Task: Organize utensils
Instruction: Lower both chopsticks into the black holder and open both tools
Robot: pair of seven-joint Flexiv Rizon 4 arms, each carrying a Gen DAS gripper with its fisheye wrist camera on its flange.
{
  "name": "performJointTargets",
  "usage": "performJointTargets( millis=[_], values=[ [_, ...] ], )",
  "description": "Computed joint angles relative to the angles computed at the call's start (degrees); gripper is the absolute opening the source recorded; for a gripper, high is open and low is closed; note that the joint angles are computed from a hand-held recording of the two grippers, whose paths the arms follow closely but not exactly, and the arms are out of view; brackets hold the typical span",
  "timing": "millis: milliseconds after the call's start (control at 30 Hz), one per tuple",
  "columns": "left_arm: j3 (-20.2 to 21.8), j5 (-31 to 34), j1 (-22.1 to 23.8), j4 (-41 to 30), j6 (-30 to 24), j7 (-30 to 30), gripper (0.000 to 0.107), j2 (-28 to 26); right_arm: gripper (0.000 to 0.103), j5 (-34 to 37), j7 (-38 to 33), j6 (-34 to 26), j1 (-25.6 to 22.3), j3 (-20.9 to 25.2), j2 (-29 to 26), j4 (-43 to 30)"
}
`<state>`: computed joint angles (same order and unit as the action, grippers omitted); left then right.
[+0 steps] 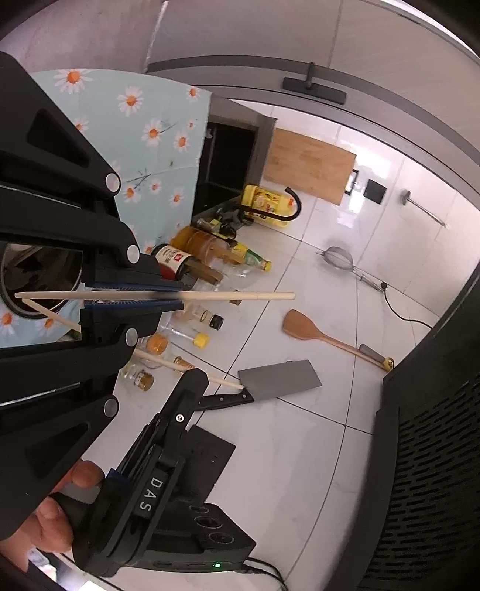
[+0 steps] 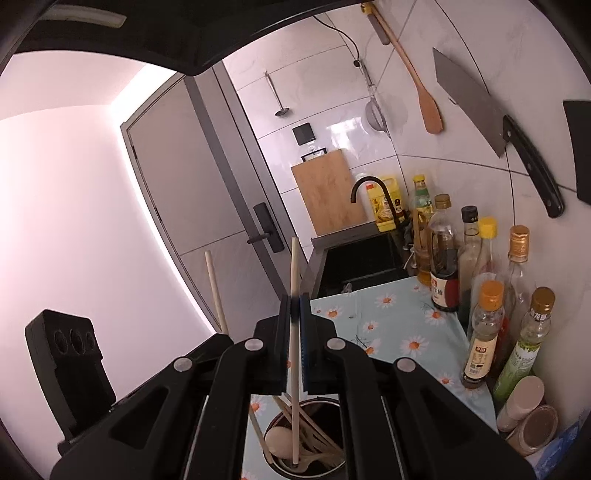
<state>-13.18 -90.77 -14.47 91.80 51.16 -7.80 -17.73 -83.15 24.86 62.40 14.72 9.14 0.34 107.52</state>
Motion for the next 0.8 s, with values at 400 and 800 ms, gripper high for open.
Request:
performJointTargets(
  millis=[400,800],
  values=[
    [-1.1,1.5,-1.0,-0.1,3.2,1.6,0.004,-2.8,0.006,0.1,4.9,0.5,-0.4,-1.0,-2.2,2.1],
    [-0.9,5.9,-0.3,2.8,2.8,-0.3,0.018,-1.9,0.022,3.6,7.1,4.5,-0.8,-1.5,-2.1,3.8]
  ],
)
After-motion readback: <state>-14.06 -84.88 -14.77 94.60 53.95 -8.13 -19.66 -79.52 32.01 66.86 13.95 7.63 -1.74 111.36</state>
